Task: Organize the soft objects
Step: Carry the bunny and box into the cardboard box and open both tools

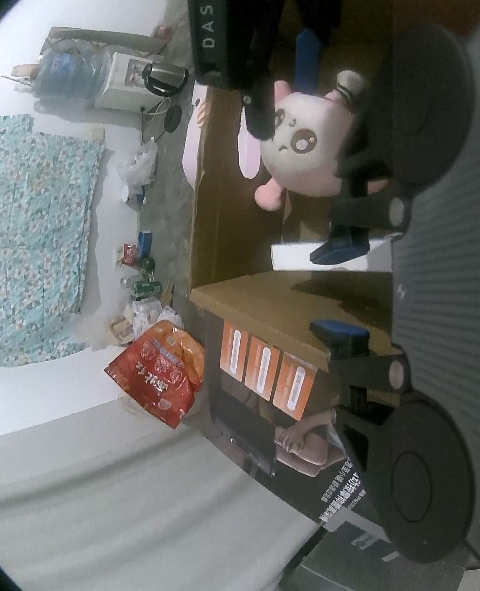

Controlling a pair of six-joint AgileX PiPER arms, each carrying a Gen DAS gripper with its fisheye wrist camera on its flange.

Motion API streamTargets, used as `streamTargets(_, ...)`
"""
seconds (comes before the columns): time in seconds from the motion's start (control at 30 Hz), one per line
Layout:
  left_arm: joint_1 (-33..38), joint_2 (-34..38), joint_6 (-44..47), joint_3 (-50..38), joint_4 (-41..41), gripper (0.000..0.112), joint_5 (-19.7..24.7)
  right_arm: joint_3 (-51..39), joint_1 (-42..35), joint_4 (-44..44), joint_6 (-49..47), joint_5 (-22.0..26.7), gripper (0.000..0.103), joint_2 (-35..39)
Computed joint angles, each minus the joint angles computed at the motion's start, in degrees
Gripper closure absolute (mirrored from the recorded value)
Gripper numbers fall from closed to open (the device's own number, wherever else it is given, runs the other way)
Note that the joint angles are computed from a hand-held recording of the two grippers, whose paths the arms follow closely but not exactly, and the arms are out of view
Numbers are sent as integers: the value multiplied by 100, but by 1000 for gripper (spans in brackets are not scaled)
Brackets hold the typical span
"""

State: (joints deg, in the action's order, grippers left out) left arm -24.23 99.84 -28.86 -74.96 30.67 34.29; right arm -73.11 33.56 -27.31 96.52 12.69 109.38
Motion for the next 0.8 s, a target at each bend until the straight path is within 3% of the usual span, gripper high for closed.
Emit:
streamTargets(0.23,91,-308,282,60,-410,75,81,624,-140,-82,-15,-721,49,-607)
streamTargets(0.37,123,-720,694,220,-933,65,97,1356,-274,1842,-2078,-1093,48,-1446)
streamTargets(0.5,18,-1312,1099,459,-1345,53,171,2267,-370,3470,-3989,-1038,48,-2817)
streamTargets(0.57,-73,-1612,1276,535,-1561,45,299,2701,-417,3178,-3853,-764,47,-3641)
streamTargets(0.63,-180,-1960,1503,610,-1818,36,492,3128,-405,2226,-3076,-255,47,-4624)
streamTargets(0.73,-405,-2506,1761,766,-2134,25,677,3535,-115,1221,-2300,956,46,-6146)
streamTargets(0.8,-732,-2893,1673,895,-2097,21,816,3683,357,717,-1699,2102,44,-7292)
